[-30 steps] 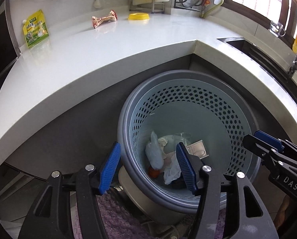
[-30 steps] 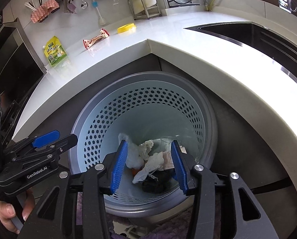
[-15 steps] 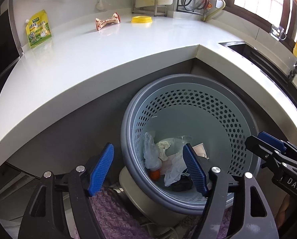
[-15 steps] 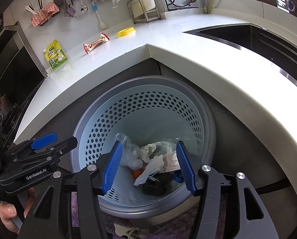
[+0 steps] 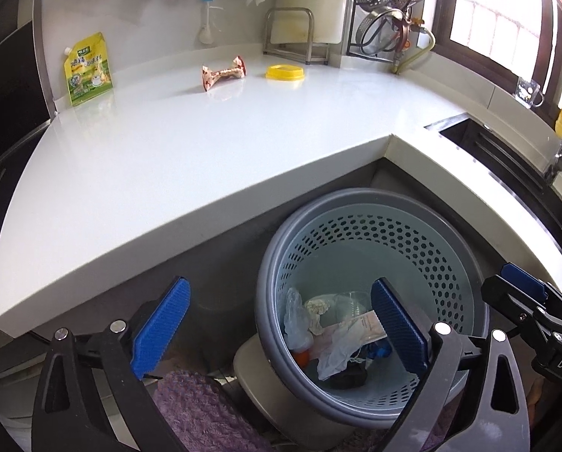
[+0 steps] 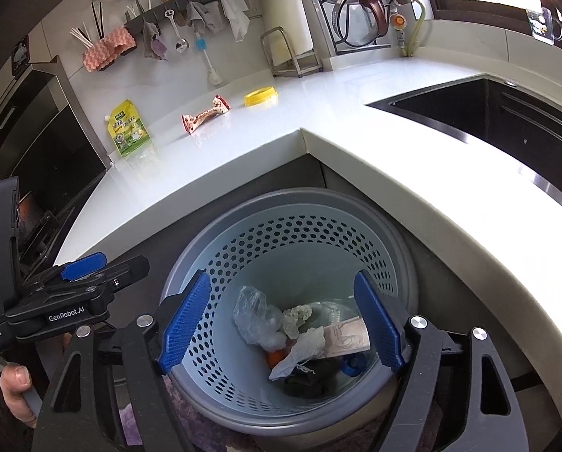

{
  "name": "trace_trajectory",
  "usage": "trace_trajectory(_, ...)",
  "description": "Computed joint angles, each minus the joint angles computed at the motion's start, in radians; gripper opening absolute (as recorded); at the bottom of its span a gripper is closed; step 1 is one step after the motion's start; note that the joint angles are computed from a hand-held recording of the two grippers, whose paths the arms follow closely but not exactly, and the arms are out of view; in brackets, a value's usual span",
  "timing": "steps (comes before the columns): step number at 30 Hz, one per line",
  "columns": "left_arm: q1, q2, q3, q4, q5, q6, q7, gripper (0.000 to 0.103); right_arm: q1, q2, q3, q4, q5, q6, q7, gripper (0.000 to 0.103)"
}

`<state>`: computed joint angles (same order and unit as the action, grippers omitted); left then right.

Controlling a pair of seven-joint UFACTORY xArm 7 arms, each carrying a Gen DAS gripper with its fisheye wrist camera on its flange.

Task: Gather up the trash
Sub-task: 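Move both open tools back over the countertop toward the wrapper and yellow ring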

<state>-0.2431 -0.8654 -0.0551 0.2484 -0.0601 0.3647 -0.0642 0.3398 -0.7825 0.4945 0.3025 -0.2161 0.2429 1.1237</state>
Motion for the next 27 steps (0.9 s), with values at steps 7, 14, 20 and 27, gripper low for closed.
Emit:
trace_trajectory(7,0.060,0.088,0.000,0.092,0.024,-0.100,0.002,0.097,-0.150,0.049,0.038,0.083,-0.081,-0.036,-0.032,0.080)
trace_trajectory(14,0.104,0.267,-0.015,0.231,0.041,-0.183,-0.019,0.097,-0.299,0.175,0.075,0.179,-0.119,-0.137,-0.051,0.080)
trace_trajectory(20,0.153,0.397,-0.036,0.342,0.076,-0.237,-0.042,0.097,-0.440,0.278,0.142,0.299,-0.187,-0.164,-0.093,0.084)
trace_trajectory(27,0.203,0.531,-0.056,0.464,0.126,-0.240,-0.080,0.097,-0.558,0.435,0.190,0.438,-0.278,-0.202,-0.120,0.084)
